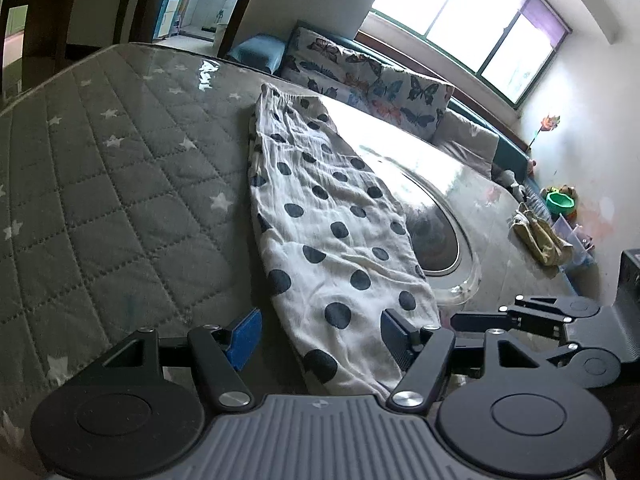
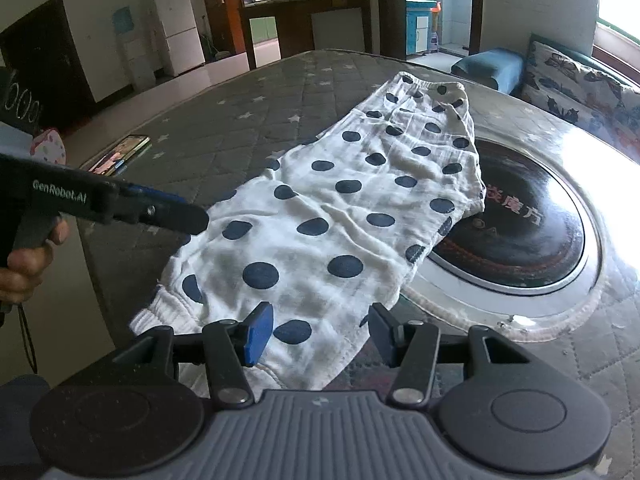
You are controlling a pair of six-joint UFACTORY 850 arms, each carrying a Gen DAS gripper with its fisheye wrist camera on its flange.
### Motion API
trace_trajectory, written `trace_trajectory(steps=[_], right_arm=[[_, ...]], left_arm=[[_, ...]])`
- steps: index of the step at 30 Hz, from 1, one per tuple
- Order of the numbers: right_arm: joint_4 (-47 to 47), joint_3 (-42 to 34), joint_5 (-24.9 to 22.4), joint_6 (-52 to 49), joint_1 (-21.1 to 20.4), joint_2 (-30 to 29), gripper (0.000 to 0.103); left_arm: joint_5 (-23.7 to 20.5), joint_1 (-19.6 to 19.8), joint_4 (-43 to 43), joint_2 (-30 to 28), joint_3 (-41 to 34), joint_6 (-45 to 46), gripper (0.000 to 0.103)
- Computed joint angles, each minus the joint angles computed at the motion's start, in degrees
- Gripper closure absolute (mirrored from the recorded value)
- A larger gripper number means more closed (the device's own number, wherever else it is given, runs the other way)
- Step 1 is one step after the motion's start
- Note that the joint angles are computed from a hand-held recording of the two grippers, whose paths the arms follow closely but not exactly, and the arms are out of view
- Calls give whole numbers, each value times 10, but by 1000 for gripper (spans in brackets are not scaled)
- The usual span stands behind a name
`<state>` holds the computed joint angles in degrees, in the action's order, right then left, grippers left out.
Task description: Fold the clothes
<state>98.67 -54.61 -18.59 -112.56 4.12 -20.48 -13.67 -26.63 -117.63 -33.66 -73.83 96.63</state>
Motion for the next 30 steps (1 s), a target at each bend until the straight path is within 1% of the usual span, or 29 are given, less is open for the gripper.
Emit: trace_trajectory(steps=[3, 7, 12, 18, 22, 26, 30], right_arm=[[6, 5, -2, -4, -2, 3, 49], [10, 9, -4, -4, -5, 4, 49], [23, 17, -8, -16, -7, 11, 49], [47, 24, -16, -42, -8, 21, 49], [19, 22, -15, -18, -6, 15, 49], [27, 24, -17, -29, -5, 16, 49], [17, 21, -20, -16, -2, 12, 49]], left_arm=[[-1, 2, 10, 0, 1, -15, 34], [-4, 2, 2, -1, 4, -10, 34], [2, 0, 48, -4, 3, -51, 34], [5, 1, -8, 5, 11, 7, 34], [3, 1, -7, 4, 8, 7, 34], [-10, -1, -24, 2, 3, 27, 34], [-23, -5, -26, -5, -5, 33, 34]])
